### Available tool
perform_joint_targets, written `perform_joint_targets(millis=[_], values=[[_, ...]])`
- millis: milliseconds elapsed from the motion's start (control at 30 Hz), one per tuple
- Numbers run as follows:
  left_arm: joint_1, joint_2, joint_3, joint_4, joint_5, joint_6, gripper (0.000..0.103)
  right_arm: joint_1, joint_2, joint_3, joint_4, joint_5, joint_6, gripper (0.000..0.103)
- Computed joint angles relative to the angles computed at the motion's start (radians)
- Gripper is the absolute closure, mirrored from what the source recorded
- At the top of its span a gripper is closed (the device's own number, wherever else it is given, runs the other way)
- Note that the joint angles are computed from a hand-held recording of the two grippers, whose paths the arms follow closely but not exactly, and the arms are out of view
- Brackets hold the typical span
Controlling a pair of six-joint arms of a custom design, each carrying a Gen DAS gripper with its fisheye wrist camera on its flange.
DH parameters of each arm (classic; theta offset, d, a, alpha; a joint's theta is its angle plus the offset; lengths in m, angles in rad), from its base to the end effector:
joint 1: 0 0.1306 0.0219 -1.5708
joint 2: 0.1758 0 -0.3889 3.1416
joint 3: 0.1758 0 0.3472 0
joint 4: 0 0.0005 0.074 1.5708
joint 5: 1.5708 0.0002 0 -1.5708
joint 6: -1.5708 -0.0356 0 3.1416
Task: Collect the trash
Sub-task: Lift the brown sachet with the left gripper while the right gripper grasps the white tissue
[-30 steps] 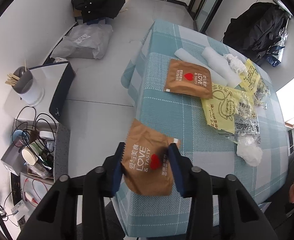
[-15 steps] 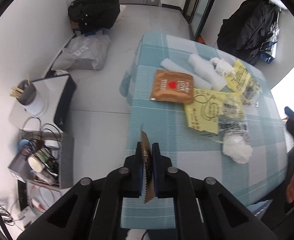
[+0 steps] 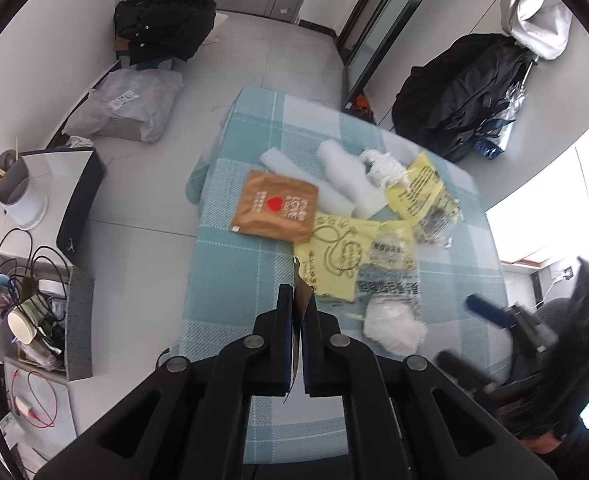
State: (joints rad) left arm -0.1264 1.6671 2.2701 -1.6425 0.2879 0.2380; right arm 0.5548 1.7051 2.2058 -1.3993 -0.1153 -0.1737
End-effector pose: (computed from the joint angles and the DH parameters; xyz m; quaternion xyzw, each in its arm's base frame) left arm 0.4619 -0.0694 0.6088 -0.0156 0.9556 -0.1832 0.2304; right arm 0.4342 0.2733 0.5819 -0.1972 0.9218 0.1681 0.2883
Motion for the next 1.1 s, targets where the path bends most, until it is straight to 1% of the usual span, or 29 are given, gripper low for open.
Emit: perform_joint_targets(millis=[133,200,233,333,400,433,467,500,567,600,633,667,767,867,933,1033,1100], values=[[0.011,-0.006,-0.011,0.017,0.036,0.02,0.103,0.017,0.026,0.003,-0.036,-0.016,0.003,0.018],[0.015,-0.006,-0.013,0.019,0.051,0.024,0.103,0.018,0.038,0.001,-0.047,-0.049,-0.016,0.021],[0.015,-0.005,-0.012,0.019,0.052,0.023,0.103,0.018,0.042,-0.001,-0.048,-0.06,-0.023,0.024],[0.018,-0.003,-0.009,0.023,0.063,0.026,0.103,0.032,0.036,-0.018,-0.006,-0.022,-0.041,0.025],[0.019,-0.001,-0.006,0.024,0.069,0.026,0.103,0.036,0.044,-0.015,0.005,-0.012,-0.057,0.027],[0.019,0.0,-0.005,0.024,0.07,0.025,0.103,0.04,0.041,-0.023,0.023,0.004,-0.06,0.028],[0.018,0.001,-0.004,0.023,0.07,0.025,0.103,0.046,0.044,-0.021,0.026,0.027,-0.058,0.032],[0.018,0.001,-0.004,0.022,0.071,0.024,0.103,0.051,0.051,-0.01,0.021,0.05,-0.052,0.034],[0.017,0.006,0.002,0.017,0.072,0.025,0.103,0.054,0.058,0.005,0.011,0.066,-0.041,0.052],[0.02,0.006,0.003,0.015,0.076,0.023,0.103,0.054,0.056,0.004,0.008,0.076,-0.036,0.055],[0.02,0.007,0.004,0.014,0.078,0.023,0.103,0.053,0.055,0.003,0.004,0.082,-0.031,0.063],[0.019,0.009,0.008,0.012,0.078,0.023,0.103,0.051,0.053,0.003,-0.005,0.088,-0.022,0.073],[0.016,0.012,0.017,0.008,0.076,0.02,0.103,0.045,0.049,0.007,-0.03,0.08,-0.007,0.08],[0.01,0.012,0.028,0.006,0.065,0.007,0.103,0.041,0.044,0.014,-0.07,0.068,0.008,0.083],[0.01,0.003,0.021,0.017,0.039,0.009,0.103,0.04,0.043,0.025,-0.105,0.067,0.023,0.083],[0.017,-0.004,0.015,0.033,0.061,0.025,0.103,0.028,0.04,0.045,-0.159,0.042,0.037,0.083],[0.01,-0.006,0.015,0.04,0.051,0.031,0.103,0.022,0.041,0.062,-0.181,0.053,0.052,0.083]])
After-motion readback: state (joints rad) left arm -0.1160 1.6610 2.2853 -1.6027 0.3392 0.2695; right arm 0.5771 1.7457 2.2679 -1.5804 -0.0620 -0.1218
